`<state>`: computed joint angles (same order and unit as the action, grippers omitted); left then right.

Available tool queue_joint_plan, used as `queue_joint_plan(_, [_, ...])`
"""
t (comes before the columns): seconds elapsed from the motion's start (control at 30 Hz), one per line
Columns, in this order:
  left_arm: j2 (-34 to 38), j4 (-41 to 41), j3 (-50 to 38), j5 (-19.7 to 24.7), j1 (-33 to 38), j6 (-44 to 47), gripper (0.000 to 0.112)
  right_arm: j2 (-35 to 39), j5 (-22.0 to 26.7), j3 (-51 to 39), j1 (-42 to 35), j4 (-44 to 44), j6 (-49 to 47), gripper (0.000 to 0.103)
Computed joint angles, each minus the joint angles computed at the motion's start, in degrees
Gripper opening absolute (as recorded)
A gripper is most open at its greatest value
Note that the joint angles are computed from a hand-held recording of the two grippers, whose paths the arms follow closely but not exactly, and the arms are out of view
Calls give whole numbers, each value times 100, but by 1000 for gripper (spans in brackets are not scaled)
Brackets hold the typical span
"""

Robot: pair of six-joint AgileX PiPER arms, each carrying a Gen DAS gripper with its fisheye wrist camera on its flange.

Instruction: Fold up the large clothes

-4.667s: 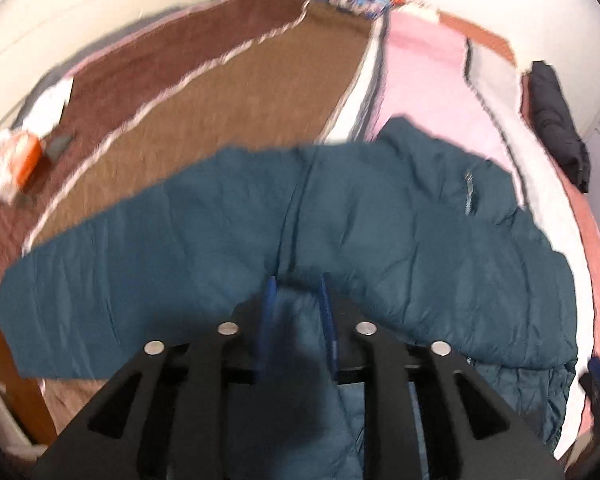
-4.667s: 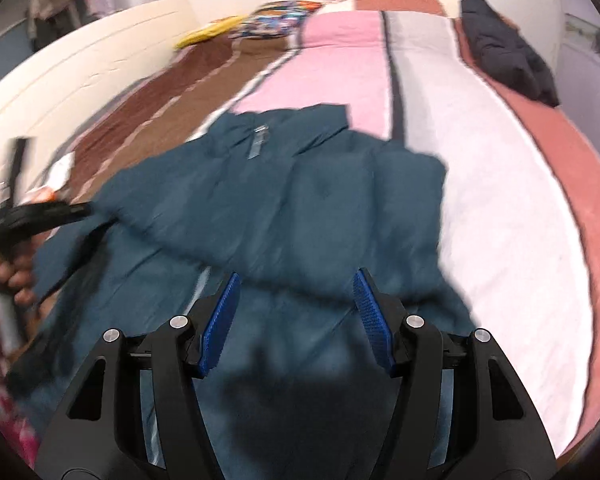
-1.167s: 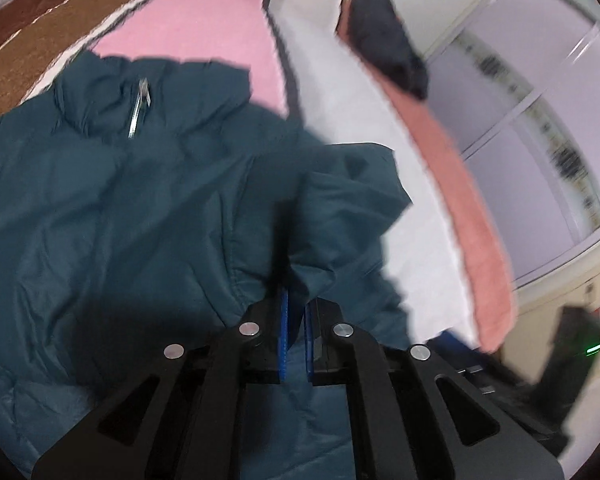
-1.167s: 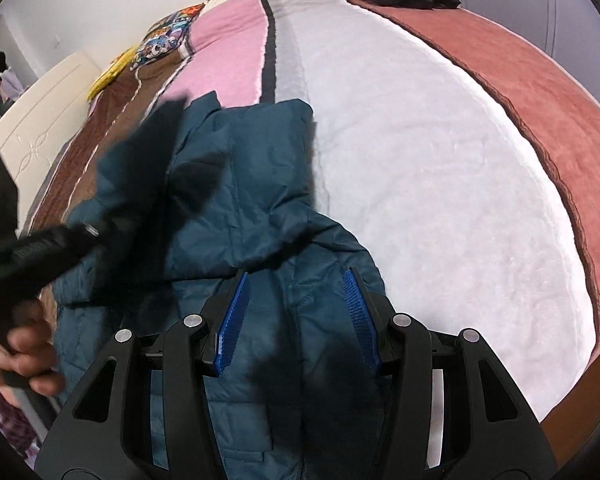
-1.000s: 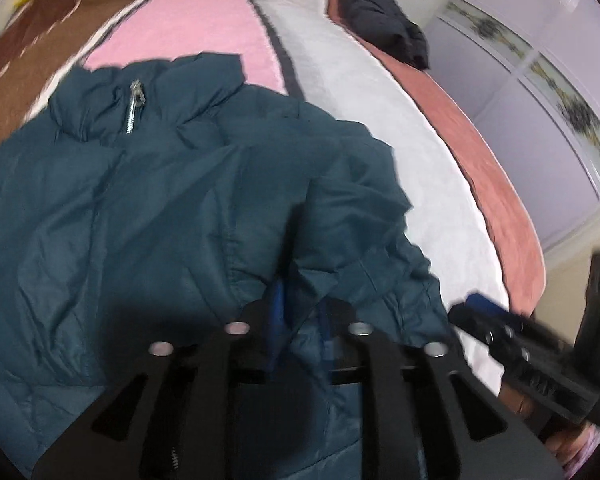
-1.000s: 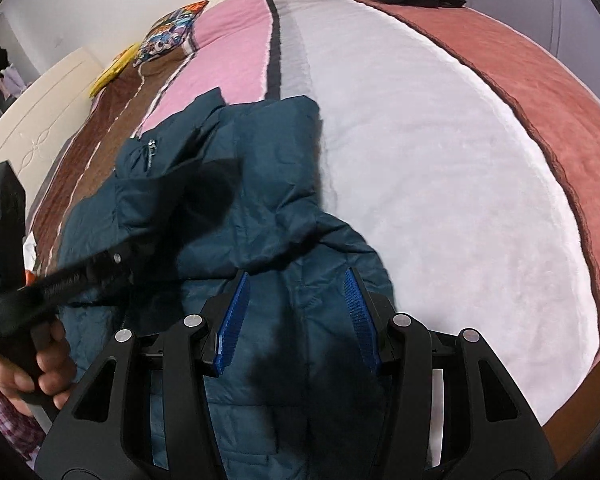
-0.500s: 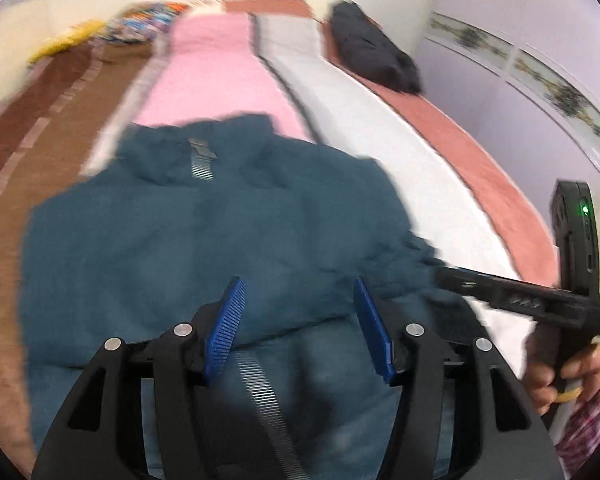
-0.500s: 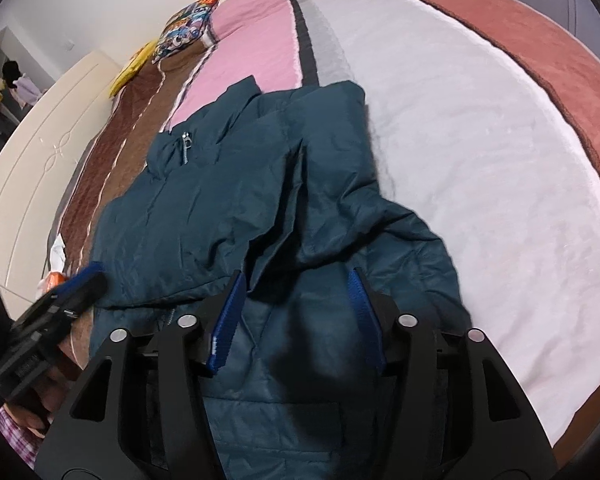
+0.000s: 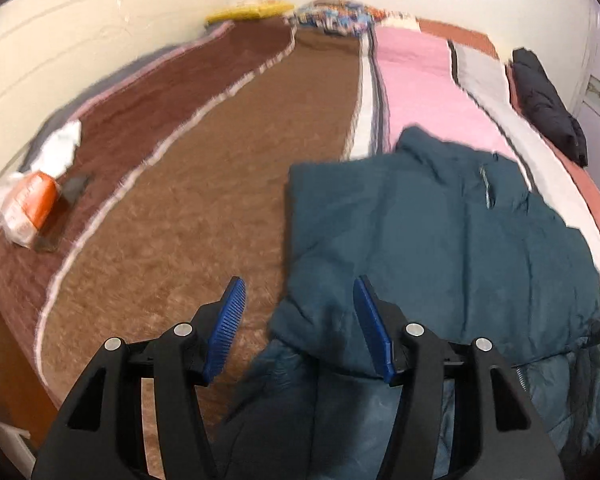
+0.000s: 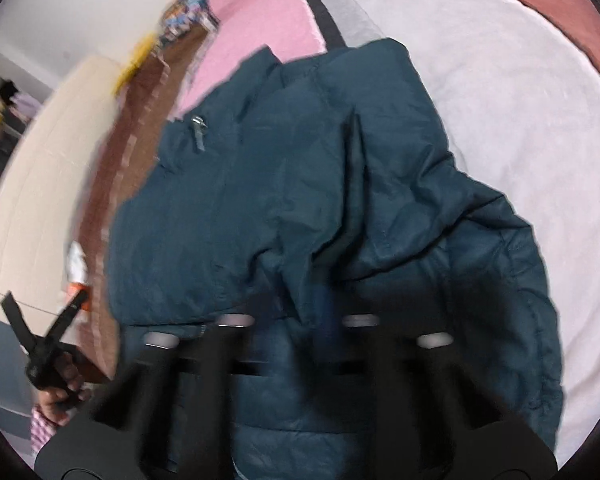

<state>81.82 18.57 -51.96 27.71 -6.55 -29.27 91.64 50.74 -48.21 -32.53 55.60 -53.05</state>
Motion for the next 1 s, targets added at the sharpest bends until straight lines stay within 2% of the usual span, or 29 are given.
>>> queue_joint_plan(0.1, [368, 158, -85, 188, -166, -137, 56, -165, -308, 137, -93, -167, -72, 7])
queue_joint_plan(0.2, [611, 257, -8, 60, -275, -250, 56, 225, -397, 36, -94, -494, 167, 7])
queue_joint_plan(0.33, [858, 968, -34, 98, -513, -962, 56, 402, -654, 32, 134, -587, 179, 8])
queue_joint_plan(0.43, [722, 770, -96, 262, -501, -867, 56, 368, -623, 33, 116, -618, 189, 9])
queue_joint_plan(0.57, [151, 220, 69, -81, -308, -504, 56, 355, -439, 94, -138, -475, -150, 10])
queue_joint_plan(0.63, [259, 43, -85, -52, -293, -357, 56, 430, -577, 77, -40, -521, -78, 12])
queue_joint_plan(0.73, [870, -245, -437, 142, -326, 59, 56, 521, -837, 48, 163, -616, -24, 17])
queue_joint_plan(0.83, [1078, 220, -536, 262, -494, -317, 56, 426, -879, -12, 274, -910, 217, 22])
queue_joint_plan(0.87, [993, 104, -546, 296, -485, -193, 55, 312, -799, -1, 214, -994, 236, 24])
queue_joint_plan(0.93, [517, -665, -404, 244, -301, 629, 55, 80, -478, 33, -67, -1002, 47, 25])
queue_joint_plan(1.0, [-19, -1146, -180, 279, -100, 1288, 56, -272, -87, 126, -600, -1035, -326, 37])
